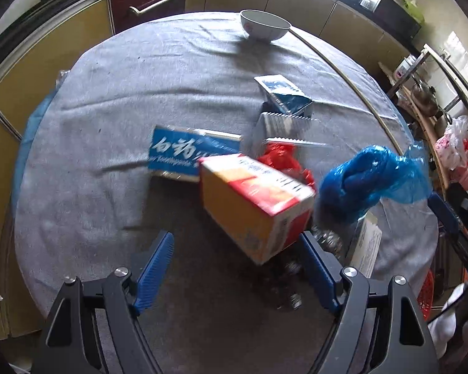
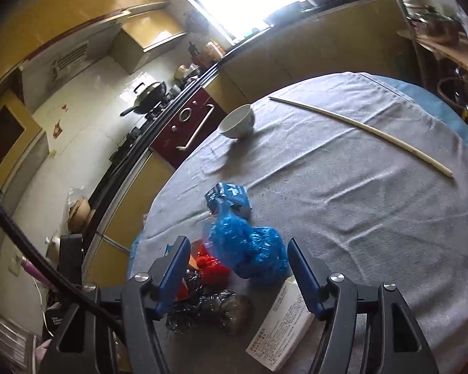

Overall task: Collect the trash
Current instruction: 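Grasp the blue plastic bag with the right gripper, then grasp the yellow-and-red medicine box with the left gripper while the right lifts the blue bag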

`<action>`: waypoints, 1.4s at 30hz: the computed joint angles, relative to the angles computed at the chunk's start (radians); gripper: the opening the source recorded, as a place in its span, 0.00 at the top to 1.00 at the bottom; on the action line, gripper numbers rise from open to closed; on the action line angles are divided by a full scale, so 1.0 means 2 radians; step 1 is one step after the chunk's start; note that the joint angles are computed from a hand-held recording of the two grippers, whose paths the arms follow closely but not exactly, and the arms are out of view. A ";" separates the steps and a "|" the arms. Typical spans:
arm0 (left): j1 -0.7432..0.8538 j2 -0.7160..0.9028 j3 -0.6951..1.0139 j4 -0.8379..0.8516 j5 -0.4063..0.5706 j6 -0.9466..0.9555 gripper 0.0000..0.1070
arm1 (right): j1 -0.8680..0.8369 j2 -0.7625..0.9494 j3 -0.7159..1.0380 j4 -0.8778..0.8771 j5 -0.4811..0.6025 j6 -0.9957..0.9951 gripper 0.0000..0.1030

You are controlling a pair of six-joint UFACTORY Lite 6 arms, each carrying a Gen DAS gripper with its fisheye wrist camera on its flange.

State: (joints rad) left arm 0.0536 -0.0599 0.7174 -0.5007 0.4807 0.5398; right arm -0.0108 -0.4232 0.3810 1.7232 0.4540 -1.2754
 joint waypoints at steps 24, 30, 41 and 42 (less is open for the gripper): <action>0.046 0.143 0.163 -0.074 0.108 -0.032 0.31 | 0.090 0.258 0.088 0.320 -0.046 -0.323 0.51; 0.029 0.200 0.179 -0.101 0.111 -0.069 0.31 | 0.090 0.221 0.041 0.332 -0.031 -0.341 0.51; 0.052 0.202 0.104 -0.165 0.106 0.039 0.54 | 0.113 0.161 -0.031 0.354 -0.009 -0.347 0.51; 0.062 0.198 0.097 -0.168 0.112 0.054 0.54 | 0.118 0.151 -0.038 0.353 -0.012 -0.344 0.51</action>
